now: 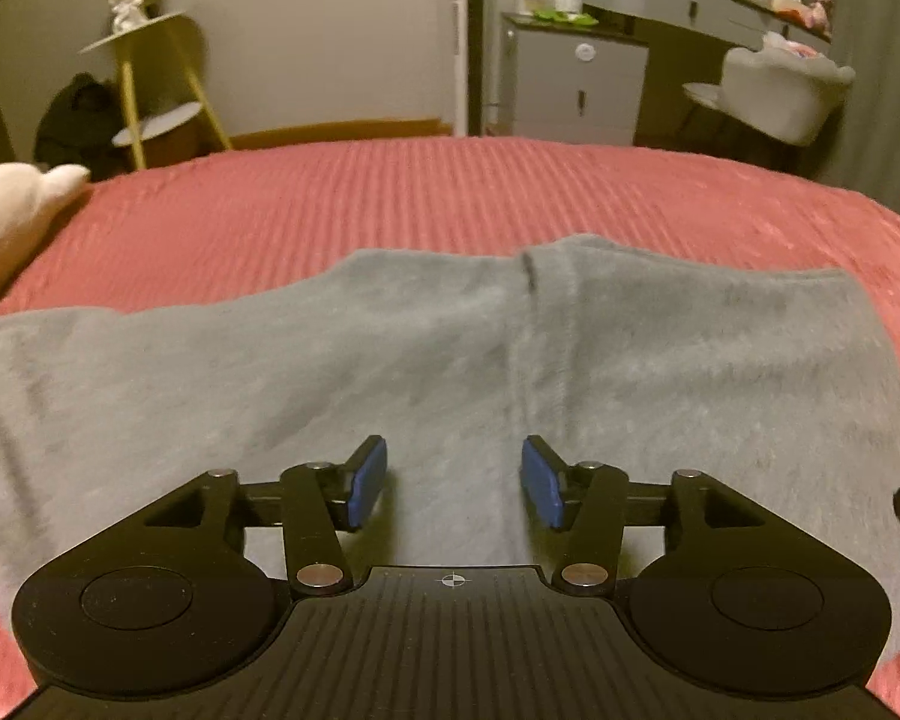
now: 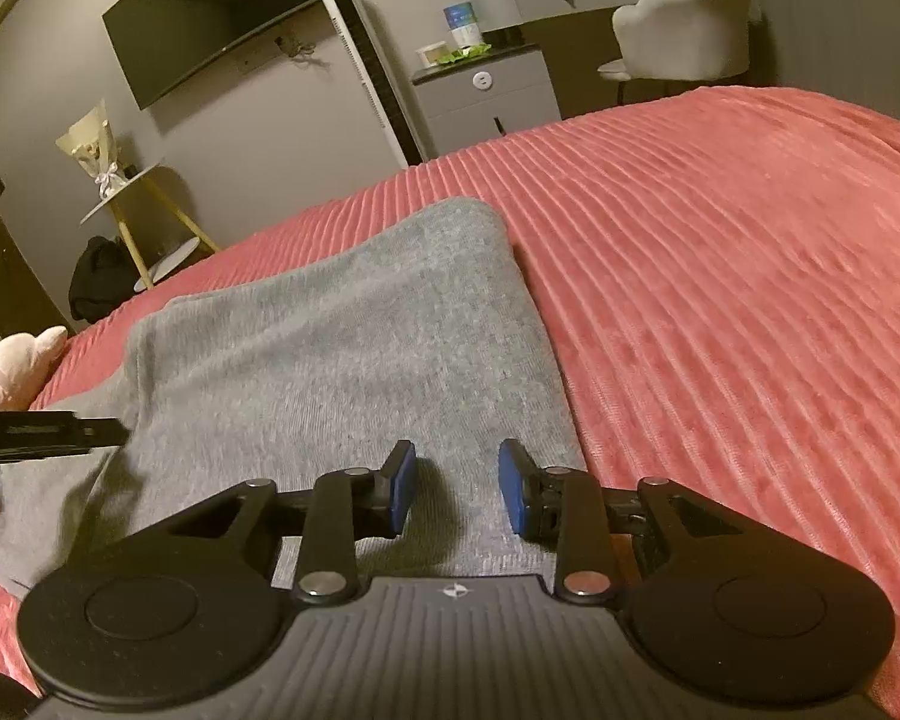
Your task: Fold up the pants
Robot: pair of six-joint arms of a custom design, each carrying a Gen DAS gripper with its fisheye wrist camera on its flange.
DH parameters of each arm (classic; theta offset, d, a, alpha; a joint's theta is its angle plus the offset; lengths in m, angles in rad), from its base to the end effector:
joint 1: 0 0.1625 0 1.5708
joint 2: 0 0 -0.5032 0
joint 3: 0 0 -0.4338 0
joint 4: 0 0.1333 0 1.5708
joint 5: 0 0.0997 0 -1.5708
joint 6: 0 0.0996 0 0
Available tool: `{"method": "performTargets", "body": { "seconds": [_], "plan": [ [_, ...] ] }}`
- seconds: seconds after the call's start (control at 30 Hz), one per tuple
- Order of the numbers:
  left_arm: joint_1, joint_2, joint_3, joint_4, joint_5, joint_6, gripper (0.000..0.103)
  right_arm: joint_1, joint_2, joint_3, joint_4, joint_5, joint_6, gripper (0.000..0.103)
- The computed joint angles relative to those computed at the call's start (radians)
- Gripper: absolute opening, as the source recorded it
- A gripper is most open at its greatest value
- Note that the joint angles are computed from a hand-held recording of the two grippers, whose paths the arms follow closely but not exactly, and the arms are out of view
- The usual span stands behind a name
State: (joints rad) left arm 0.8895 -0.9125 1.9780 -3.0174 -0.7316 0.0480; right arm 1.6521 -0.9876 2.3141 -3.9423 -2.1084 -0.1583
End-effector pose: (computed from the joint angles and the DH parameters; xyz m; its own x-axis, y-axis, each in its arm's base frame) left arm -0.2389 -0.6240 0.1563 -0.6644 0.2401 -0.7078 0.6172 0.7103 -0.3384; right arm 0.1231 -0.4977 0.2049 -0.8745 0.2882 0.3901 -0.1809 0.5526 -0.8136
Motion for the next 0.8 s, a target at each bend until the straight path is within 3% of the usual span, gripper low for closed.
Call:
{"method": "performTargets", "body": {
  "seconds": [0.13,0.37,0.43,0.53,0.6,0.7,0.8],
  "plan": [
    [-0.015,-0.019,0.027,0.018,0.049,0.044,0.065,0.011,0.005,-0.005,0.023,0.003,-0.036,0.058],
    [0.009,-0.059,0.045,0.113,0.056,-0.058,0.069,0.041,0.018,-0.025,0.057,-0.065,-0.079,0.066],
    [0.018,-0.081,0.050,0.108,0.037,-0.090,0.077,0.053,0.022,-0.034,0.082,-0.088,-0.112,0.083],
    [0.029,-0.113,0.066,0.085,0.036,-0.112,0.083,0.083,0.052,-0.063,0.125,-0.163,-0.192,0.097],
    [0.044,-0.149,0.078,0.103,0.033,-0.159,0.086,0.098,0.077,-0.083,0.124,-0.214,-0.237,0.099],
    [0.077,-0.215,0.104,0.095,0.029,-0.245,0.087,0.094,0.078,-0.083,0.124,-0.214,-0.229,0.099],
    [0.106,-0.259,0.147,-0.010,0.104,-0.243,0.089,0.086,0.067,-0.077,0.134,-0.199,-0.217,0.099]
  ]
}}
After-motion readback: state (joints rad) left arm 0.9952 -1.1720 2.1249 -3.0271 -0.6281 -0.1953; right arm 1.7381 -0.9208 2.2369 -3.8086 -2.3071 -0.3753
